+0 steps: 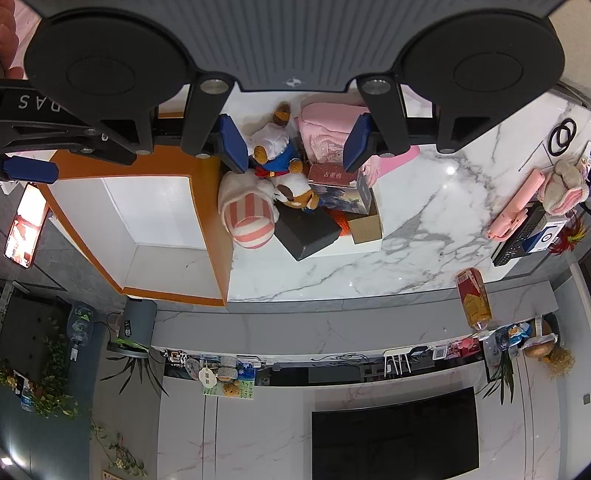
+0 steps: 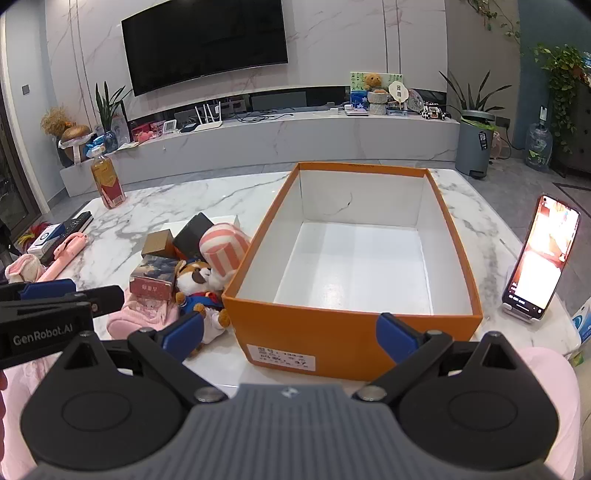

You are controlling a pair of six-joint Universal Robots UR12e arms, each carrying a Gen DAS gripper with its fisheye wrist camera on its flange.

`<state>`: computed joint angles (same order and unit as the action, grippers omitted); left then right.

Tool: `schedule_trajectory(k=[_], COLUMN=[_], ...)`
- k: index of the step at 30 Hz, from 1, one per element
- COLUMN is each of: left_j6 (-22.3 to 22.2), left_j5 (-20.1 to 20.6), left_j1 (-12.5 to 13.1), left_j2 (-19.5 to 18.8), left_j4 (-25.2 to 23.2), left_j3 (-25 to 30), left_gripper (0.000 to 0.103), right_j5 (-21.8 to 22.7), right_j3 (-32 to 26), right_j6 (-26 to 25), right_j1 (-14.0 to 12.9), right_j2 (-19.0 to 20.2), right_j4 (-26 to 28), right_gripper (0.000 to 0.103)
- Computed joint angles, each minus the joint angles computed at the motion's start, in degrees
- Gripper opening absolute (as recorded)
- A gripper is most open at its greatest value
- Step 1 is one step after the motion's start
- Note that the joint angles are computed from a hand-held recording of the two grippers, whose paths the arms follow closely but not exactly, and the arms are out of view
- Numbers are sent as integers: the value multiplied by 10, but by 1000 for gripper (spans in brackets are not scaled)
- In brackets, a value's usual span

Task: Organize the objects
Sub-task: 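Move the right gripper toward the white plush dog while the left approaches the card box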

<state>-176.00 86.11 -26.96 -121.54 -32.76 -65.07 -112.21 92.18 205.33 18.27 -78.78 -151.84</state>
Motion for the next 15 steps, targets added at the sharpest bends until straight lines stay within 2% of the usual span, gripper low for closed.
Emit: schedule_trajectory(k=[15], left_j6=[7], left_j5=[-6], left_j1=[3], left_j2=[-5], left_j4=[-10], left_j3=[11], left_gripper=[68], right_j5=[7], right_j3=[-8], right_j6=[-12], right_j1=[0], right_j2=[5], right_j4=[4], right_gripper=[100])
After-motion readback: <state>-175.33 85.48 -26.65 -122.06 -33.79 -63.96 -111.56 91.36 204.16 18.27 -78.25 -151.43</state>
